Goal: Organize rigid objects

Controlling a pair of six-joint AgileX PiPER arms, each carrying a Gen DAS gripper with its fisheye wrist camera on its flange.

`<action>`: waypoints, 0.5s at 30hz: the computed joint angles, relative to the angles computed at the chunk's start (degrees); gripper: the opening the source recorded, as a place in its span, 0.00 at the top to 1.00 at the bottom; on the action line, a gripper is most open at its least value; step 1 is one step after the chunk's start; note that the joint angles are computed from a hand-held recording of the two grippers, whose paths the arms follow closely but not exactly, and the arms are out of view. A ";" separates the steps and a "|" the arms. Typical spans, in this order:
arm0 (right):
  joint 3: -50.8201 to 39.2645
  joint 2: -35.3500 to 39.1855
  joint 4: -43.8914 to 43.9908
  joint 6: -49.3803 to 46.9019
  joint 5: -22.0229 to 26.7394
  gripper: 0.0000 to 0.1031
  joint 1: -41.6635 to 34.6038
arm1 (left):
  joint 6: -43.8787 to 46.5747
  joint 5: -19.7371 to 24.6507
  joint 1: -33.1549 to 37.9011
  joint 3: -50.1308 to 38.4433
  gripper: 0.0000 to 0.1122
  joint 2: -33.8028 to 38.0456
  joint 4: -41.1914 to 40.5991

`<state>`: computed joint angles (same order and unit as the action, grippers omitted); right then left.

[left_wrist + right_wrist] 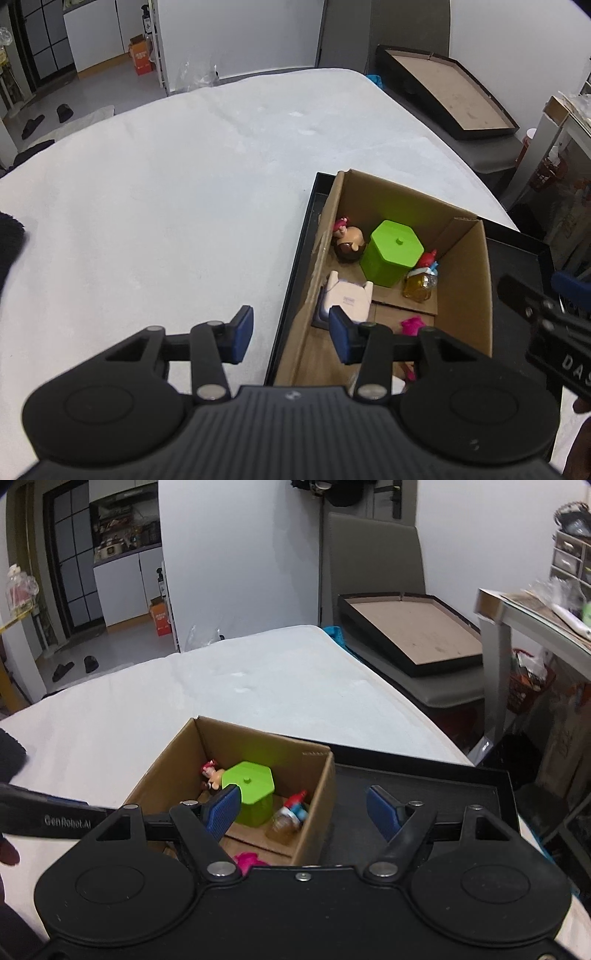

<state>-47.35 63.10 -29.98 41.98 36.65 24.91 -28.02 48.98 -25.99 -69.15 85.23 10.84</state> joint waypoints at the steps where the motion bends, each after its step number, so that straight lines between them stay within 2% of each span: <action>1: 0.57 -1.19 0.83 -0.60 0.48 0.27 -0.27 | -0.40 0.63 -0.46 -0.12 0.61 -0.37 0.37; 10: 2.22 -12.63 11.59 -7.39 7.67 0.16 -5.53 | -2.46 5.85 -3.37 0.09 0.59 -4.04 1.46; 15: 1.44 -18.37 10.51 -5.25 14.29 0.11 -4.13 | -4.41 8.13 -4.98 1.39 0.57 -7.64 2.10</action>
<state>-45.91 44.73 -19.48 36.73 50.94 20.78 -32.43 57.11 -30.96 -67.76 77.58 12.94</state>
